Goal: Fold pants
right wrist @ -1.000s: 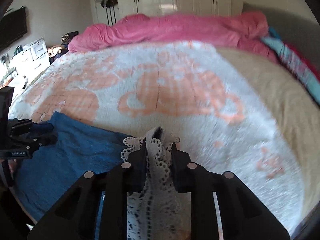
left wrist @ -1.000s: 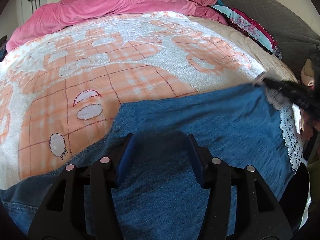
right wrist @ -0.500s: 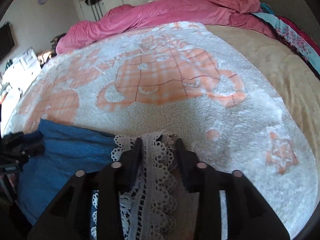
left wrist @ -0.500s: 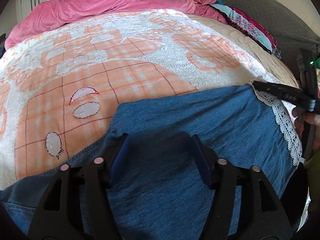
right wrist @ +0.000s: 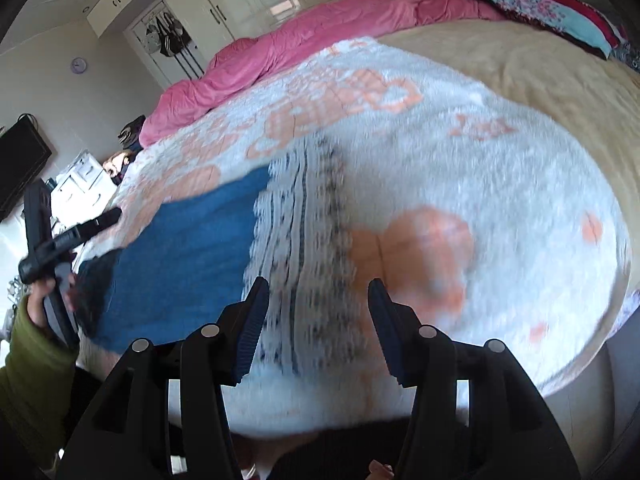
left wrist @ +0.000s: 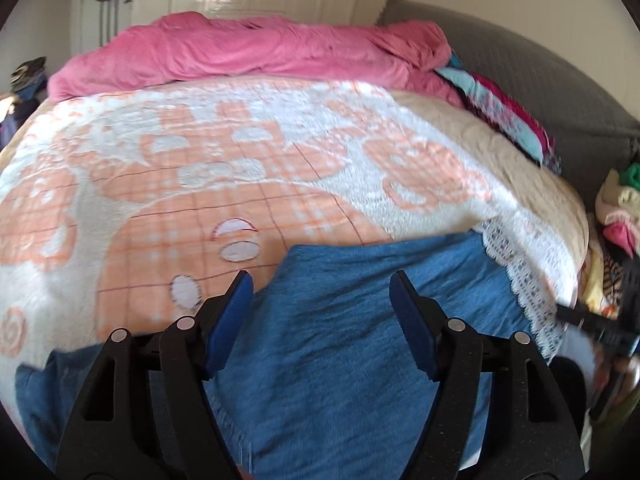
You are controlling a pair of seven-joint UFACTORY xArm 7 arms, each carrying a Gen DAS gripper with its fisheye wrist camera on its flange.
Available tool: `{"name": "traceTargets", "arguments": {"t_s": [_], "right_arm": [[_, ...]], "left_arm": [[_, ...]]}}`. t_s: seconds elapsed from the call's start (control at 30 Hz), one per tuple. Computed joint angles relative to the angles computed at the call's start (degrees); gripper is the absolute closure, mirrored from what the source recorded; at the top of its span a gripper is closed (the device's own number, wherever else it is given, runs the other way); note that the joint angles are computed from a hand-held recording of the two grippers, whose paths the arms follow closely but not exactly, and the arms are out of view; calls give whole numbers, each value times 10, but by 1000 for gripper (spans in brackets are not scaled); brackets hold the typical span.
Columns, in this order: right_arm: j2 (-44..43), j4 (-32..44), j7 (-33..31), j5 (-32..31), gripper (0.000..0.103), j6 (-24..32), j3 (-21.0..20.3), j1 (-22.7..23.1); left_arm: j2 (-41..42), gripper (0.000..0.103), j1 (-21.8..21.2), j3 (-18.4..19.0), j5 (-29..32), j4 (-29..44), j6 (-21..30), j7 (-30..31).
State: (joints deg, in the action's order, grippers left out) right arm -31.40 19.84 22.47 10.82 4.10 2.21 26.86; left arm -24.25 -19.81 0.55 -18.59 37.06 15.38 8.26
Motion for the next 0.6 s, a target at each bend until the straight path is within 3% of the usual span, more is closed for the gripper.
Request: {"name": "traceTargets", "arguments": {"t_s": [0.13,0.3,0.5,0.6], "right_arm": [[-1,-2,21,-19,52,22,43,-29],[9,5,39,-39,52,32,63,-44],[9,5,41,-61,71,33,71,-46],[4,2,33,-68,78,30,68,-40]], "left_arm": [[-49,33,25,-17,17,-37,13,-35],[-100,29,40,-33,43,-96,52,-94],[-102,24,78,-94,124,-128,63,-173],[-109,16,67,-88,139,-133,65,-190]]}}
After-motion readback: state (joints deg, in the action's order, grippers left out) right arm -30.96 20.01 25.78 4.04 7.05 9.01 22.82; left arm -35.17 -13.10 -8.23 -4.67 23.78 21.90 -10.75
